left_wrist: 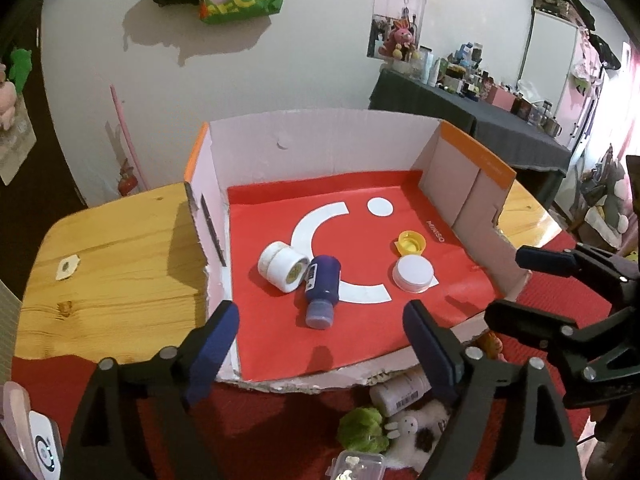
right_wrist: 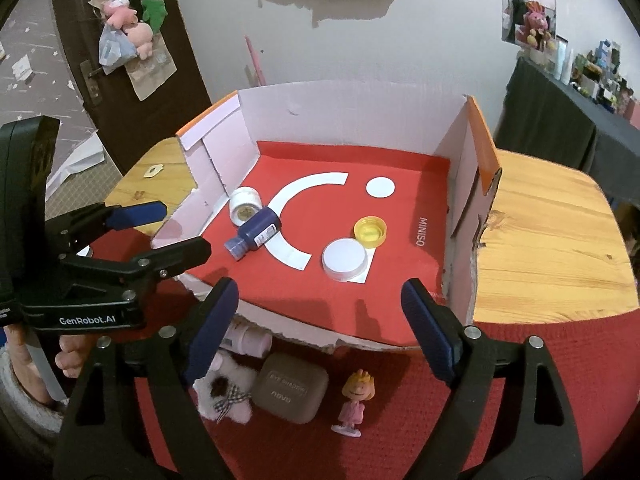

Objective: Organize objects
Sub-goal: 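Withdraw both open grippers up out of the box, then move both grippers toward the items on the red cloth beside the box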

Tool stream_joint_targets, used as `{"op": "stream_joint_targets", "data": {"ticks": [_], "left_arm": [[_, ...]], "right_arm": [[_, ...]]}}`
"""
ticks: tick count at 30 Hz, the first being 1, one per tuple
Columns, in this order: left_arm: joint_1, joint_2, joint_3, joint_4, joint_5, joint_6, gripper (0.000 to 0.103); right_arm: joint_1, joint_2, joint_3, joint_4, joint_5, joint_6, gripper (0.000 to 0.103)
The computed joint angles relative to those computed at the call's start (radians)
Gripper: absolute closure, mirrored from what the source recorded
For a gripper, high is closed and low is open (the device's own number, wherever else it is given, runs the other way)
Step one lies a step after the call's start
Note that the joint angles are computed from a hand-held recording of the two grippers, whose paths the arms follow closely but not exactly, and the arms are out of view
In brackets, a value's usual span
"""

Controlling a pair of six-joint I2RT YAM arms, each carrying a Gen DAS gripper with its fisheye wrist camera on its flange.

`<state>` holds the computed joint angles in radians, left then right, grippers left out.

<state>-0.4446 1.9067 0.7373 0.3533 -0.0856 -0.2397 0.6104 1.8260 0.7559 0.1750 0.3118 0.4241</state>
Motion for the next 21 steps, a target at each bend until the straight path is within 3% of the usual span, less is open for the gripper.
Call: {"op": "stream_joint_targets", "data": {"ticks": [7, 21], "left_arm": [[-0.038, -0.062, -0.058, 0.033, -0.081, 0.000, 0.003], [-0.097, -0.119, -0.135, 0.062, -0.140, -0.017, 0.000]], "right_arm": [[0.037, -0.050, -0.036, 0.013, 0.035, 0.012, 0.014], [0.101, -0.115, -0.103, 0.038, 0.091, 0.043, 0.012]]}}
